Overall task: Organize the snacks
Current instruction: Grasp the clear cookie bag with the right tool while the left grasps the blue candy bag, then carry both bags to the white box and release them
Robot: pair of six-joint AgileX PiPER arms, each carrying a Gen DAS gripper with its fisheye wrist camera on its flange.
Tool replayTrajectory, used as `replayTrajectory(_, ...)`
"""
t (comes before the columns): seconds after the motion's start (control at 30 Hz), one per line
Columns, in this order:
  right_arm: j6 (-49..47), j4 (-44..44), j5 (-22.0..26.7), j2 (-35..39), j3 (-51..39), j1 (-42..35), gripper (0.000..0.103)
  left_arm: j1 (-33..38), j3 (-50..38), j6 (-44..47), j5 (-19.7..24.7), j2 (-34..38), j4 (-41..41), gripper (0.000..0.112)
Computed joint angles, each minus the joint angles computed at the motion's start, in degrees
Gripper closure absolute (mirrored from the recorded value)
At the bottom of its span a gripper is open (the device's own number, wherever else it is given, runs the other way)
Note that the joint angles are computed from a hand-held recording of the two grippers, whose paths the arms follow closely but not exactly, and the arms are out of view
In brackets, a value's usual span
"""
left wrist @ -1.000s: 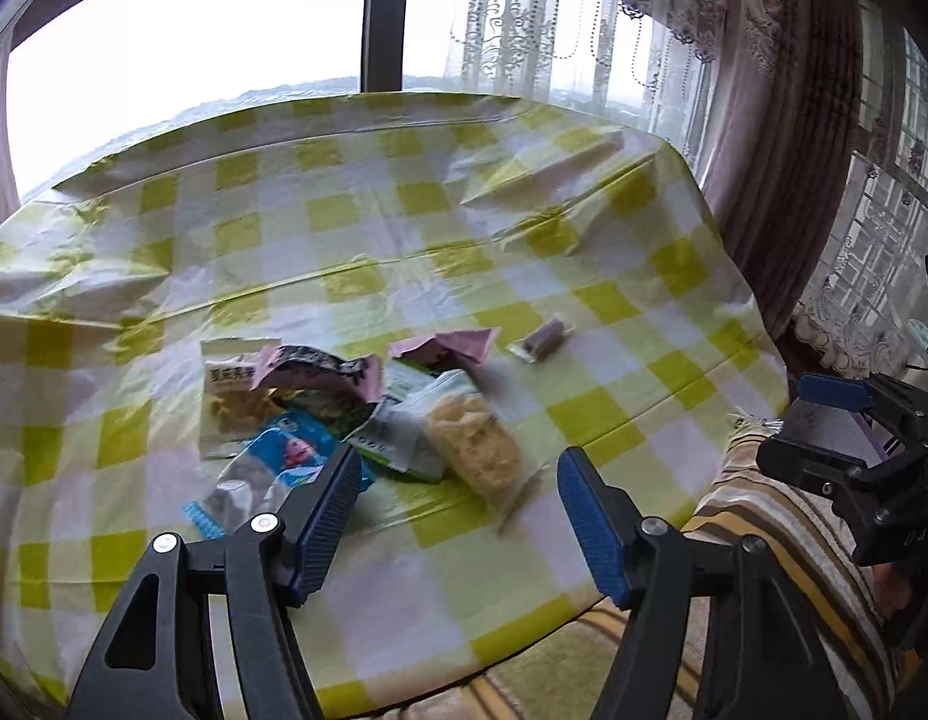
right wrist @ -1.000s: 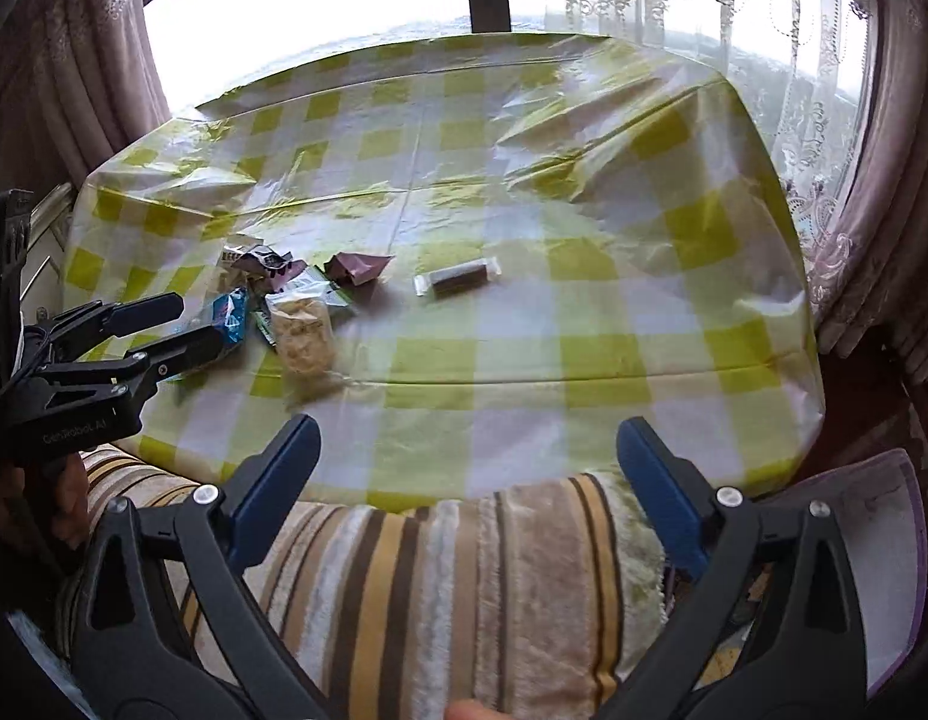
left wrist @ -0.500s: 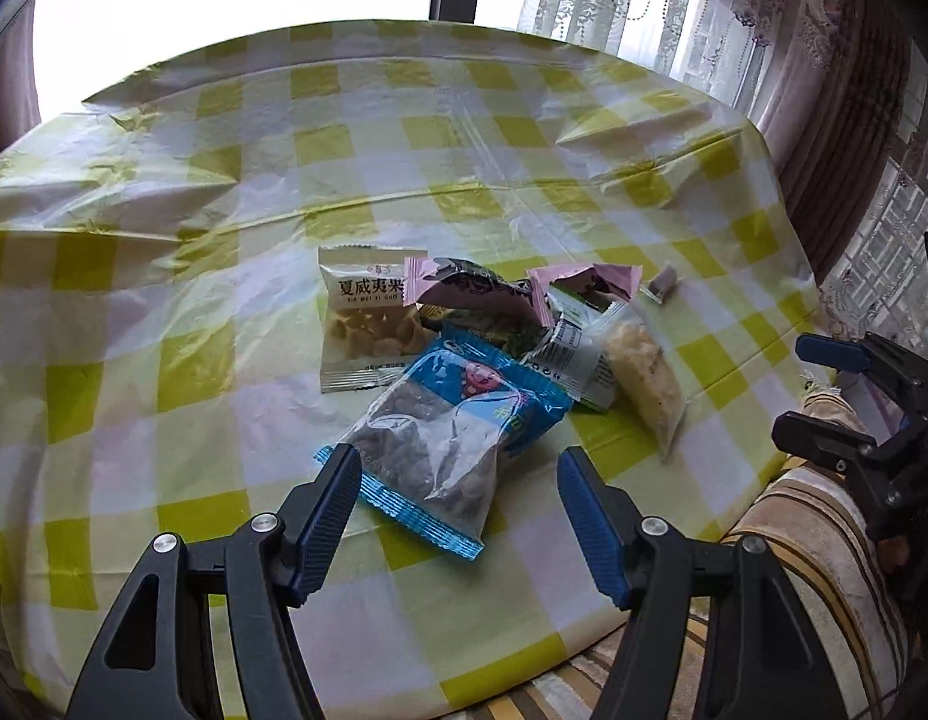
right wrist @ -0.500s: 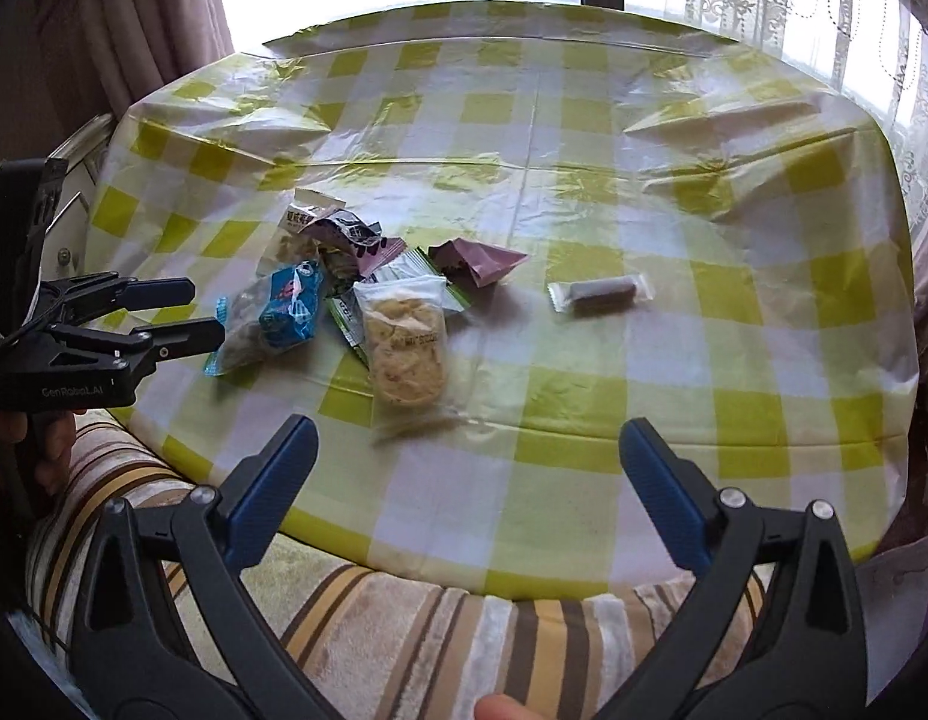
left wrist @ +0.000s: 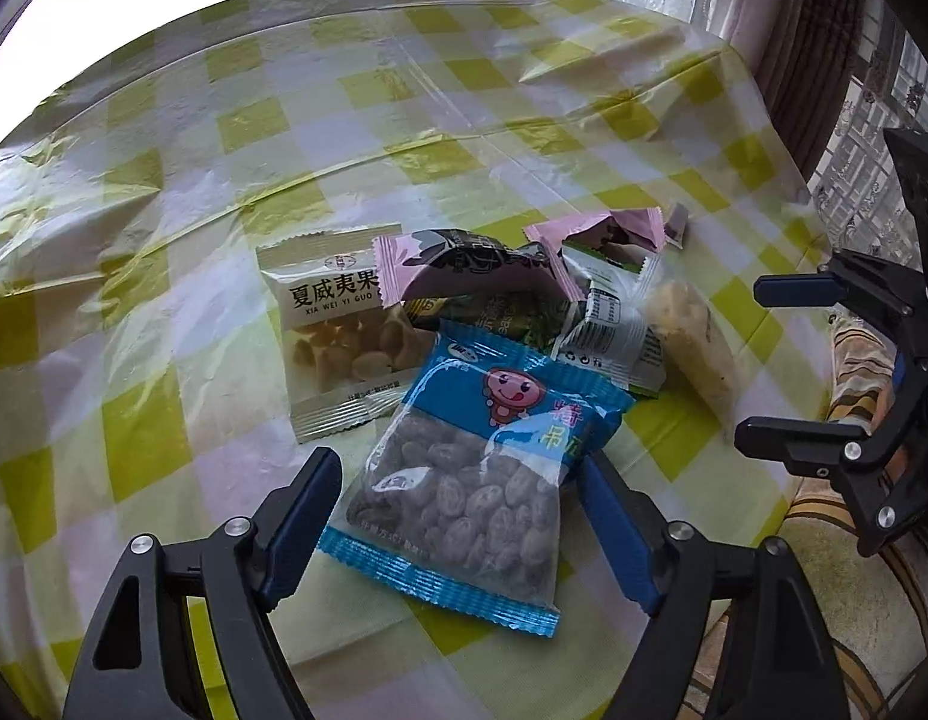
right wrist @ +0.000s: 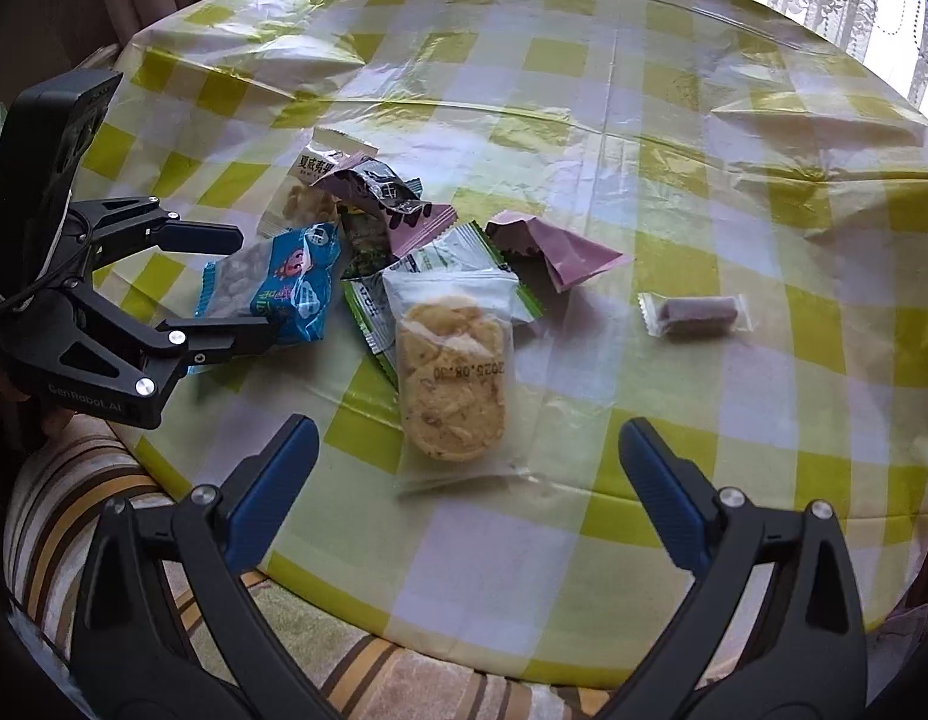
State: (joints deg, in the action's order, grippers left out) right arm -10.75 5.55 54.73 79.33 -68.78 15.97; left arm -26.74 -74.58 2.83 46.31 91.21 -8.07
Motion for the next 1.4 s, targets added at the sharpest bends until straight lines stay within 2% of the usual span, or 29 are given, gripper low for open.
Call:
replayTrajectory(0.1, 0.0, 0.2, 0.1, 1.9, -0.9, -0.3, 0.012, 2.2, -0.1, 4.2, -0.1, 1.0, -5.0, 0.031)
replayTrajectory(0.2, 0.4, 0.3, 0.3, 3.6, -1.5, -0.7, 0.014, 2.8, 0.7, 6.6, -0.9, 1.1, -7.5, 0.031)
replayTrajectory(0.4, 1.3, -0.1, 0.5, 5.7, -2.4, -0.7, 0.022, -0.2, 0.5, 5.2, -0.6, 1.0, -4.2, 0.032)
replayTrajectory(0.47, 1.9, -0.9, 0.2, 5.7, -2.2, -0.3, 0.024, -1.8, -0.1, 2.8, 0.0, 1.2, -1.1, 0.042)
replayTrajectory(0.63, 4.5, -3.9, -0.6, 5.0, -1.8, 1.0, 0.042, -1.3, -1.3, 2.0, 2.0, 1.4, -3.8, 0.051)
replayTrajectory(0.7, 4.7, -3.9, -0.8, 4.4, -1.4, 1.0, 0.057, -1.3, -1.4, 0.0, 2.4, 1.3, -3.7, 0.052)
replayTrajectory(0.8, 3.7, -2.6, -0.6, 3.8, -1.1, 0.1, 0.061, -2.5, -1.1, -3.7, 2.8, 0.7, -1.9, 0.054)
replayTrajectory(1.07, 1.3, 0.6, 0.3, 1.0, 0.8, -1.6, 0.062, -5.1, 1.5, -14.2, 2.2, -3.5, 1.6, 0.056)
replayTrajectory(1.23, 0.0, 2.3, 1.3, -2.3, 2.2, -3.3, 0.062, -10.7, 1.0, -25.2, 3.8, -5.5, 11.1, 0.055)
replayTrajectory(1.4, -2.4, 4.8, 2.9, -6.0, 3.6, -6.3, 0.062, -14.7, -0.9, -30.5, 4.6, -5.7, 14.8, 0.056)
